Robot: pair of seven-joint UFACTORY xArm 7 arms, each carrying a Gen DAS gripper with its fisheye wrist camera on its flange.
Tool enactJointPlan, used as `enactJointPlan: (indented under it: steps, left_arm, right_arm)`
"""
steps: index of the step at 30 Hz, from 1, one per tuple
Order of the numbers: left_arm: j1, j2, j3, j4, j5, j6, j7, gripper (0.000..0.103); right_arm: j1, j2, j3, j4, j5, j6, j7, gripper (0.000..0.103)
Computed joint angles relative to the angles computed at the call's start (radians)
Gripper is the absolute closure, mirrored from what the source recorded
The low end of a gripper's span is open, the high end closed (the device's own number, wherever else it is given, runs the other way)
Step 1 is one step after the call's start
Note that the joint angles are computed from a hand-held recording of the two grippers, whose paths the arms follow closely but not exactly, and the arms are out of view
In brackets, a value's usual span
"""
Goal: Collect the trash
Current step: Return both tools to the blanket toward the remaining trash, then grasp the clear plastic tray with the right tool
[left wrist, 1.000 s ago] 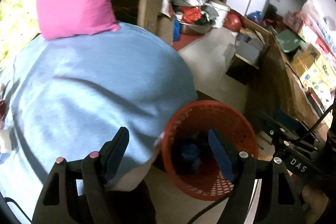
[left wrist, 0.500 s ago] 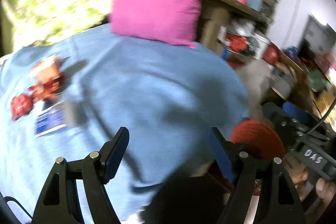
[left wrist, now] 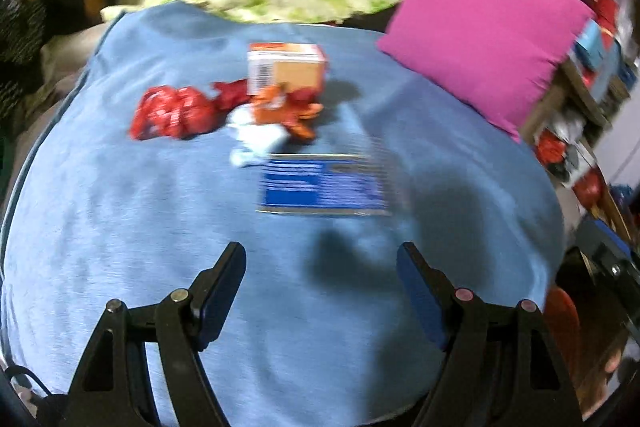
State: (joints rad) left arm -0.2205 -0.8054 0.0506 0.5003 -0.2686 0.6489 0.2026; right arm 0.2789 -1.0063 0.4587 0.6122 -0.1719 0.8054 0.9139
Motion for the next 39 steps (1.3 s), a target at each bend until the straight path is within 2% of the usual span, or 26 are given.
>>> enactJointPlan:
  steps: [4,8,11,14,19,23,25,27,30,34,39]
  left_arm:
    - [0.040,0.036,0.036,0.005,0.010,-0.023,0.015,0.025]
    - [0.079,0.080,0.045,0.021,0.021,-0.045,0.017,0.025]
    - [0.102,0.110,0.051,0.034,0.026,-0.059,0.017,0.025]
    - [0.103,0.129,0.059,0.040,0.015,-0.064,0.025,0.025]
    - [0.115,0.138,0.062,0.029,0.011,-0.079,0.035,0.025]
    - [0.112,0.145,0.090,0.031,-0.016,-0.081,0.058,0.025]
    - [0.109,0.148,0.102,0.033,-0.031,-0.085,0.075,0.025]
    - [0.111,0.153,0.104,0.031,-0.040,-0.091,0.085,0.025]
    - [0.111,0.164,0.107,0.032,-0.055,-0.089,0.095,0.025]
    - [0.113,0.162,0.102,0.030,-0.065,-0.089,0.103,0.025]
    - [0.099,0.137,0.105,0.031,-0.082,-0.094,0.122,0.025]
  right_arm:
    - [0.010,0.091,-0.002,0.030,0.001,-0.061,-0.030,0.023]
    - [0.047,0.222,-0.022,0.067,0.008,-0.118,-0.097,0.022]
    - [0.050,0.310,-0.019,0.092,0.007,-0.159,-0.102,0.022]
    - [0.026,0.400,-0.003,0.130,-0.017,-0.204,-0.067,0.022]
    - [0.017,0.585,-0.026,0.216,-0.042,-0.293,-0.015,0.022]
    - [0.050,0.699,-0.060,0.263,-0.054,-0.346,0.017,0.022]
    - [0.064,0.715,-0.078,0.251,-0.055,-0.386,0.050,0.025]
    - [0.075,0.728,-0.087,0.259,-0.066,-0.366,0.057,0.057]
    - [0.107,0.714,-0.126,0.231,-0.031,-0.403,0.037,0.056]
    - [0.103,0.672,-0.134,0.204,-0.028,-0.429,0.034,0.056]
    - [0.049,0.589,-0.103,0.178,-0.069,-0.417,0.072,0.056]
